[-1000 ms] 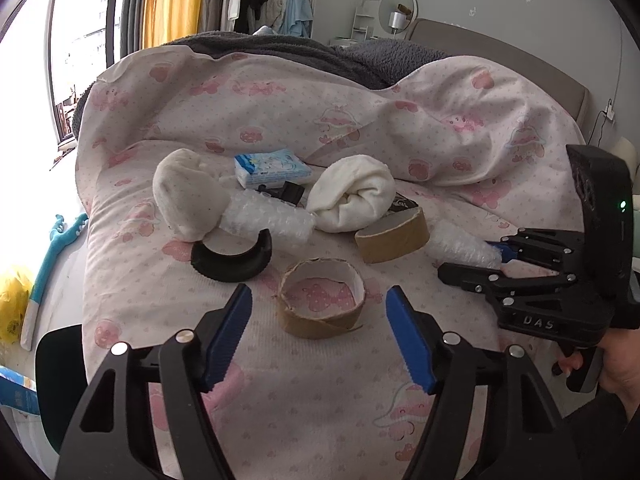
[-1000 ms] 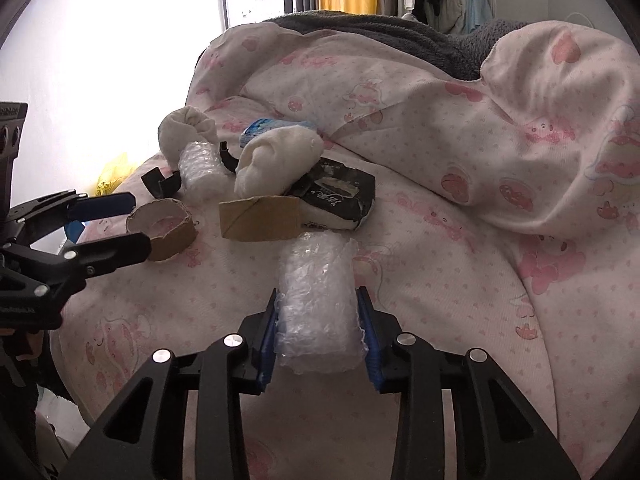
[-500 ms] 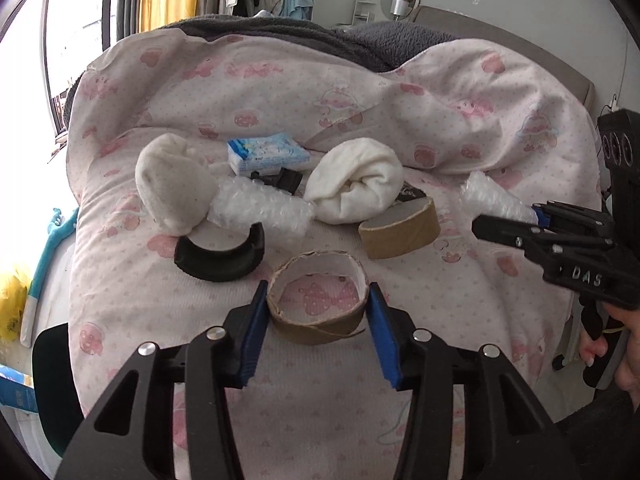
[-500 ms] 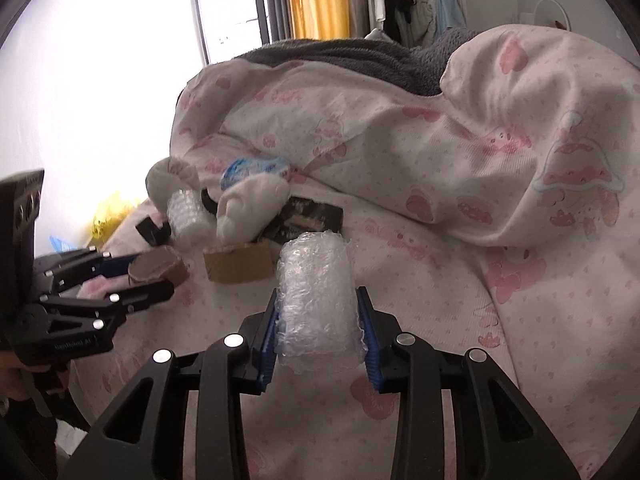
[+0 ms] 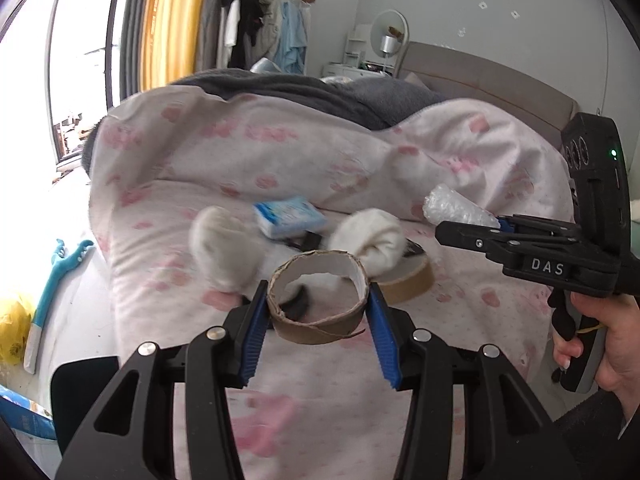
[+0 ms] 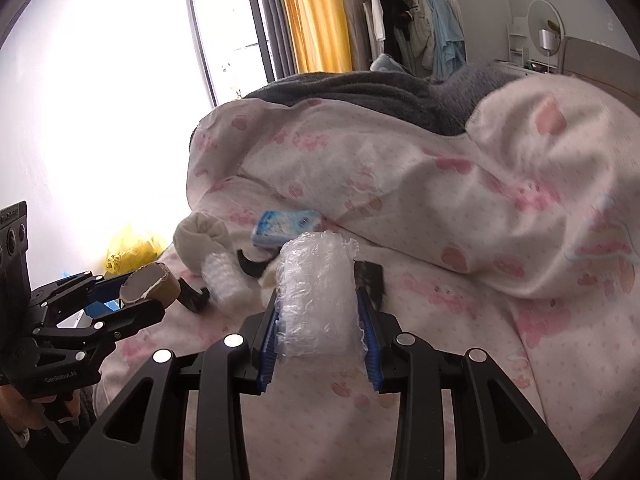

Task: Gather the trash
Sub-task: 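Carry the bubble-wrap roll and cardboard ring with both tools over the teal bin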

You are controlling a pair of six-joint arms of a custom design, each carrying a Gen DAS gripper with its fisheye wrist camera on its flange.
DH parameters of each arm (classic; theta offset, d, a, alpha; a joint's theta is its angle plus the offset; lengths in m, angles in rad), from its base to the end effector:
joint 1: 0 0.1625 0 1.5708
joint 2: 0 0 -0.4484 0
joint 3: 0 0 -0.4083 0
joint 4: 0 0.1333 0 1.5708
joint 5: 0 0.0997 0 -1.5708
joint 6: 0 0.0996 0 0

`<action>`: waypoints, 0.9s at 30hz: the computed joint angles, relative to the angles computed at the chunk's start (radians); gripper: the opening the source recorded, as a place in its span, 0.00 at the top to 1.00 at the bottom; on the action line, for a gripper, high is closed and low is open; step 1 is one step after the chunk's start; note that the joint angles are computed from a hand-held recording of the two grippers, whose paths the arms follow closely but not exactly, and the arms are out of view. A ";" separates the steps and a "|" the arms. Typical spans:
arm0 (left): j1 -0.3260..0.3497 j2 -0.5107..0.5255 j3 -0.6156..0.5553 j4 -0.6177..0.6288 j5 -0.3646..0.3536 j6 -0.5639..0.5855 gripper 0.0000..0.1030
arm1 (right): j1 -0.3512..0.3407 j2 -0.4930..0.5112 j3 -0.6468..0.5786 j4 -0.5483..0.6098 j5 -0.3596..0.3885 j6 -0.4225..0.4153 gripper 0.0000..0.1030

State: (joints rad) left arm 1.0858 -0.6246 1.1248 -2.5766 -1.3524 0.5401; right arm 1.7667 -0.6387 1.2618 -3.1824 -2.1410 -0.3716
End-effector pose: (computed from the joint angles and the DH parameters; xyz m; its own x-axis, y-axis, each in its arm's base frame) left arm -0.2622 -0.8298 0.1921 -0.5729 0.7087 -0.4116 0.8191 0.4775 -0.3179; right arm 0.2369 -0.7853 0.2287 -0.8122 0.0635 0.5799 -0.4314 0.6037 -0.6704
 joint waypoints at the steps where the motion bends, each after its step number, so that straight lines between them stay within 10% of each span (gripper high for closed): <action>1: 0.002 0.001 -0.010 -0.001 0.004 0.001 0.51 | 0.005 0.012 -0.019 0.007 0.000 -0.002 0.65; 27: 0.130 0.077 -0.309 0.211 0.213 -0.025 0.51 | 0.101 0.416 -0.675 0.389 0.061 -0.031 0.65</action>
State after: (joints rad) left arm 1.2162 -0.5474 0.8159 -2.3660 -1.1397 0.5154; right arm 1.8682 -0.2231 0.5863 -2.7934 -2.0799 -0.4028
